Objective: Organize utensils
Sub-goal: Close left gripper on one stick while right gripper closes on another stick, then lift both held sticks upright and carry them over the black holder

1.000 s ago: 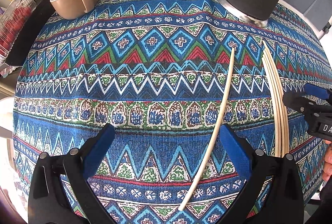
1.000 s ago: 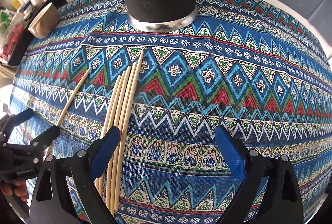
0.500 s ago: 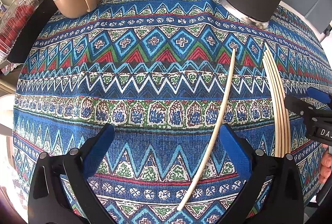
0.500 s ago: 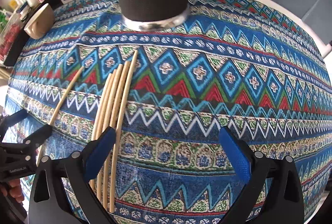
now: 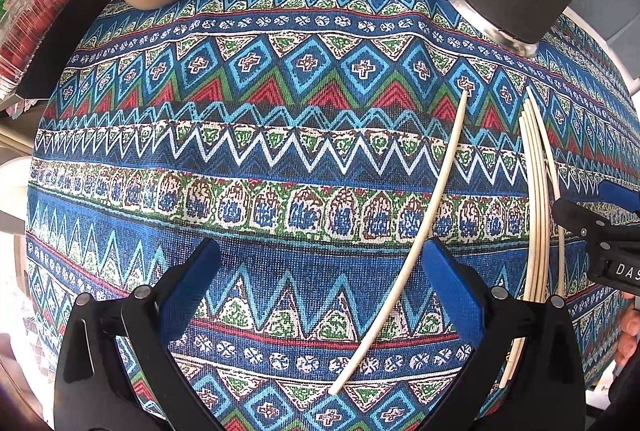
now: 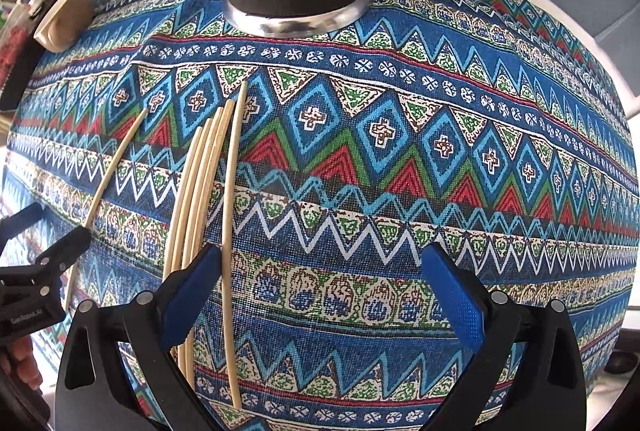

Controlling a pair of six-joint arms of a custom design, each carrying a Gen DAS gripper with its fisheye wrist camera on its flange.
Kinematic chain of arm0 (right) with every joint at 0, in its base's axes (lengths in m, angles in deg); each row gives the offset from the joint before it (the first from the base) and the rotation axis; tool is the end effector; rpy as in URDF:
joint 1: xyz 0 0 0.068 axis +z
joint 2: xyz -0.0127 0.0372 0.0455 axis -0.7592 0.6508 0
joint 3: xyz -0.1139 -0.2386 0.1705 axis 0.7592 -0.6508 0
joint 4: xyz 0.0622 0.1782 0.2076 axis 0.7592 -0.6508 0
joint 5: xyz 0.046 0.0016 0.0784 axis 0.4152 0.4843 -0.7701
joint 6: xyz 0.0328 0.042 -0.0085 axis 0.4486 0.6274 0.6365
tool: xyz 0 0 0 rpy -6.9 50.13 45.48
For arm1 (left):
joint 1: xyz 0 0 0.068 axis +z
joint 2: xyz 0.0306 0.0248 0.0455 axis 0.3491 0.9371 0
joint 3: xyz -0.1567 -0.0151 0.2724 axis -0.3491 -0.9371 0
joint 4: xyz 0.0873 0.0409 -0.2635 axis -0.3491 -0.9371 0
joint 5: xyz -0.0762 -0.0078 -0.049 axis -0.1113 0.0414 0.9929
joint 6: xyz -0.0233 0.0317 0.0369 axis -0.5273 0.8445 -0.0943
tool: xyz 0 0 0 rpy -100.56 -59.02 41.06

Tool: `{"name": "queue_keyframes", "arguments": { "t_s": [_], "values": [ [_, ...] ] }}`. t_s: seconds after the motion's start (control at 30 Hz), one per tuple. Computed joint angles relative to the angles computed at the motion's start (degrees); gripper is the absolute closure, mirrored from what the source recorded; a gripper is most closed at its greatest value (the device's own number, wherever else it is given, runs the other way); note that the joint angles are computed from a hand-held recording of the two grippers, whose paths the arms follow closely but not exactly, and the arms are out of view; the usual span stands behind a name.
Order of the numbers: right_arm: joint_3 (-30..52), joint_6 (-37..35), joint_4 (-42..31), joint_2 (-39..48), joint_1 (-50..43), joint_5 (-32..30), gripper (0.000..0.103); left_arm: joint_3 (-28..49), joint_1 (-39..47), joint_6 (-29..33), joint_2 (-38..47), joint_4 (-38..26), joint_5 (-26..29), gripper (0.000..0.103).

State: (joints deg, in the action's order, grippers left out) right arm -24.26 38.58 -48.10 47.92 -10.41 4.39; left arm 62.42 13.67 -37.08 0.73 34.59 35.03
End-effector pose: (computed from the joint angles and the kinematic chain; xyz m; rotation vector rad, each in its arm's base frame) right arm 0.1904 0.1537 0.2052 -0.0755 3.0026 0.1394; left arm 0.1697 -0.0187 0.2155 0.1045 2.9084 0.0332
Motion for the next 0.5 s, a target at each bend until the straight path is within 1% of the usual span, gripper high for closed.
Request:
{"name": "queue_keyframes", "arguments": {
  "t_s": [0.03,0.07,0.1,0.13,0.17,0.2,0.23,0.33,0.5],
  "values": [
    [0.17,-0.77,-0.48,-0.39,-0.66,-0.04,0.016,0.22,0.35,0.7,0.12,-0.14,0.23,0.009],
    [0.22,-0.98,-1.17,-1.29,-1.17,0.23,0.03,0.47,0.72,1.93,-0.01,-0.23,0.52,0.015],
    [-0.24,-1.62,-2.01,-2.99,-2.34,0.25,0.038,0.87,1.48,3.66,-0.02,-0.33,0.98,0.019],
    [-0.5,-2.71,-2.76,-4.22,-3.61,0.17,0.055,1.26,2.14,5.16,-0.5,-0.69,1.42,0.036],
    [-1.07,-4.75,-3.04,-5.68,-5.02,0.01,0.08,1.9,2.85,7.19,-0.99,-1.35,1.94,0.07],
    [-1.65,-7.52,-3.2,-6.84,-6.65,-0.23,0.091,2.76,3.26,9.19,-0.64,-2.43,1.94,0.09],
    [-2.31,-10.13,-3.7,-7.95,-8.99,-0.9,0.098,3.41,4.22,11.05,0.05,-3.11,1.41,0.094],
    [-3.05,-16.15,-5.14,-9.55,-17.77,-7.09,0.099,3.68,6.82,14.69,0.43,-2.69,0.83,0.096],
    [-4.39,-18.68,-5.67,-10.44,-27.2,-14.33,0.099,5.12,14.44,17.67,3.01,-3.08,4.13,0.097]
  ]
}}
